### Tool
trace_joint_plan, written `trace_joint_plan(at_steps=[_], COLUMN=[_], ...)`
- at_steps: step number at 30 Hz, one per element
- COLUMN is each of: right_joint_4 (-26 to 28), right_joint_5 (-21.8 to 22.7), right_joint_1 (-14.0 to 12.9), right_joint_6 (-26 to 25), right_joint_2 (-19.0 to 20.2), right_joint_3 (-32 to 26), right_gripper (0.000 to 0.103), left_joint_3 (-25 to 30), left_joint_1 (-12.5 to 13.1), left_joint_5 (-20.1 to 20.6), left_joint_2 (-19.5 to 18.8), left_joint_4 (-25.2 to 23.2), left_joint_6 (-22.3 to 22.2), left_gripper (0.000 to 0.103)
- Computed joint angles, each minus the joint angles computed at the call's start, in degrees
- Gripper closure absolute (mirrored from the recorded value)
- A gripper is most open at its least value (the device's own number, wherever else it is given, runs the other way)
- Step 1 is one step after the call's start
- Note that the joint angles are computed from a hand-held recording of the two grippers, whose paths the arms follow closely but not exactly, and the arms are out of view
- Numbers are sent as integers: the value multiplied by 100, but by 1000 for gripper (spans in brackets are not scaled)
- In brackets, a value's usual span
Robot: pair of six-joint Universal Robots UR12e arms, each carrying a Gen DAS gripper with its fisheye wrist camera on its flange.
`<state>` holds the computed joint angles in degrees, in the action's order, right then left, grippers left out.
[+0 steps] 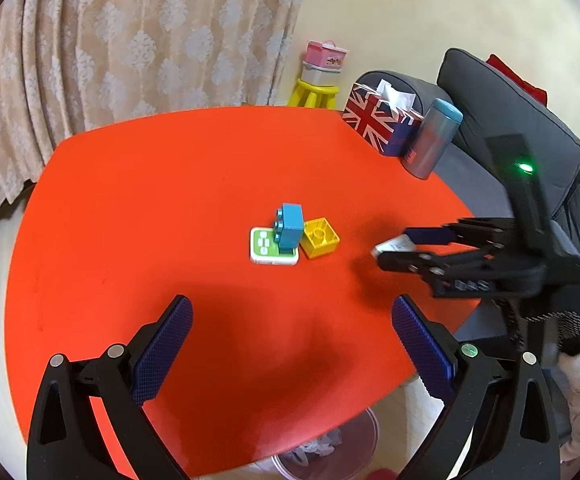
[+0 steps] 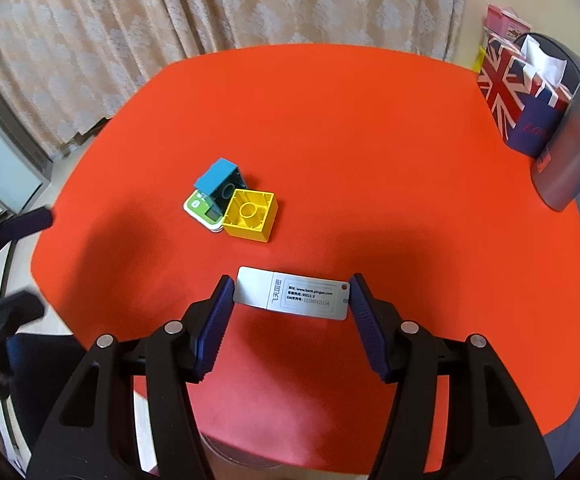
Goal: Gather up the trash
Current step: 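Grasp the blue block with the left gripper while the right holds the card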
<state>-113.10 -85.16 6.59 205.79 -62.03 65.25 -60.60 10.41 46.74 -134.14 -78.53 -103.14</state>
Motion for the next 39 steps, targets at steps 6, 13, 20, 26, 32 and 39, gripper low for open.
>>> trace_joint_plan(at_steps=[6,13,20,26,32,39], right_joint_4=[-121,-291,-396,-475,-534,-578], right_joint_5=[132,199,243,292,339,342], right_joint_1=[-67,-129,-207,-246,-270,-272], right_joint_6=[-90,-61,-3,26,38,26], right_joint_2=[-138,-300,-396,-417,-427,-422], right_joint_3=[153,415,616,705,761,765], right_gripper=[44,44,44,44,44,44], left_joint_3=[106,242,398,531,652,695], left_joint_1=[-159,-369,-503,-595,-639,-639], left_joint_5=[143,459,606,768,865,835], left_joint_2=[-83,-218,-365,-470,-559,-596], left_joint_4=[196,393,384,288,174,84], left_joint_6=[-106,-193,-315,-324,-349,-352], left_gripper=[7,7,8,34,55,77])
